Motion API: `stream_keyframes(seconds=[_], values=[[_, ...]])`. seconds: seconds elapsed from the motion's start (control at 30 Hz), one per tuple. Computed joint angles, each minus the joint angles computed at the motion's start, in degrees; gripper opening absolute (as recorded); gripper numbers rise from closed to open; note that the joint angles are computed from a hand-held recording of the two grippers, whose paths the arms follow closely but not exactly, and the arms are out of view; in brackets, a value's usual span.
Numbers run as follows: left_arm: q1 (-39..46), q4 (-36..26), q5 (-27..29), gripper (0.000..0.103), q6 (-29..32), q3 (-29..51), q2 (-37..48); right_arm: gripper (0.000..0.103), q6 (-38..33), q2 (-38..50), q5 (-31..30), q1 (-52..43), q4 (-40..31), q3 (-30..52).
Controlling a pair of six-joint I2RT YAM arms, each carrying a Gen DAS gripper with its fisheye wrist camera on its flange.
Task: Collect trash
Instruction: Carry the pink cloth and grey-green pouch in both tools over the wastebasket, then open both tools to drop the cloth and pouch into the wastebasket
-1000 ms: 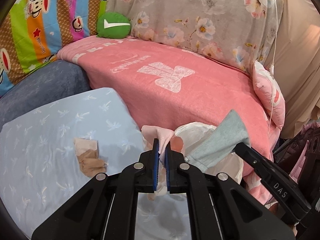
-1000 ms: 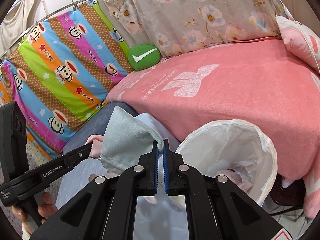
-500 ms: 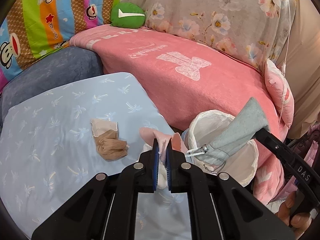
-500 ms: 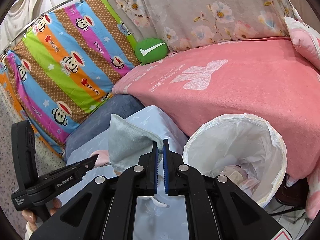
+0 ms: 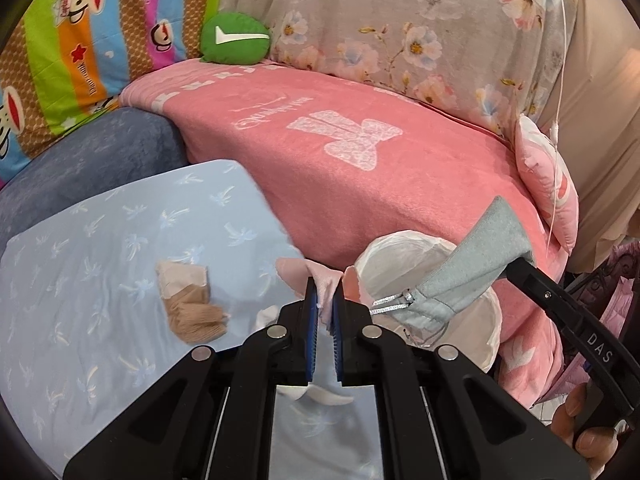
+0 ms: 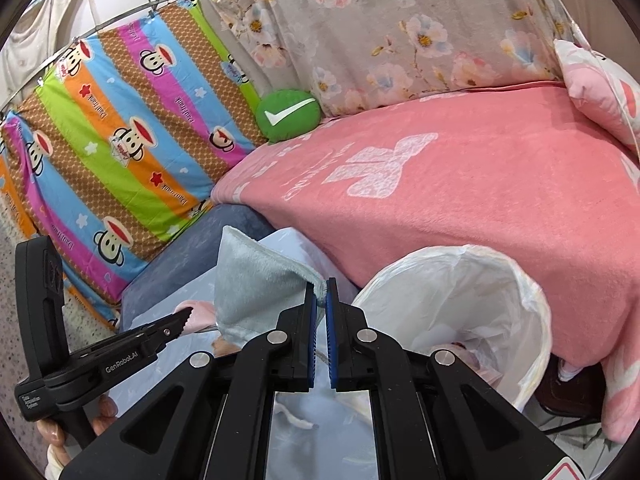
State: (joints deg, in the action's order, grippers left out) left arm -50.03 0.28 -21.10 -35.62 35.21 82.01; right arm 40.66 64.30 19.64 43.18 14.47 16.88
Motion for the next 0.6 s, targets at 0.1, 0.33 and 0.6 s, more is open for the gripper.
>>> stream_keyframes(seconds=[0.1,0.33,0.6], values=[[-1.2,0.4,0.0,0.008,1.0,3.0,2.7,0.004,-0.9,-3.4,-1.1,-3.5,-1.7,-1.3],[-4.1,0.2,2.3,0.008,3.3,12.8,12.6,0.004,-3.6,-12.0,-5.8,-14.3,-6.0,-5.4],[-6.6,0.3,1.1,0.08,3.0,17.8,18.9,0.004,-6.2,-13.3,-10.5,-22.1,-5.6,-7.9]])
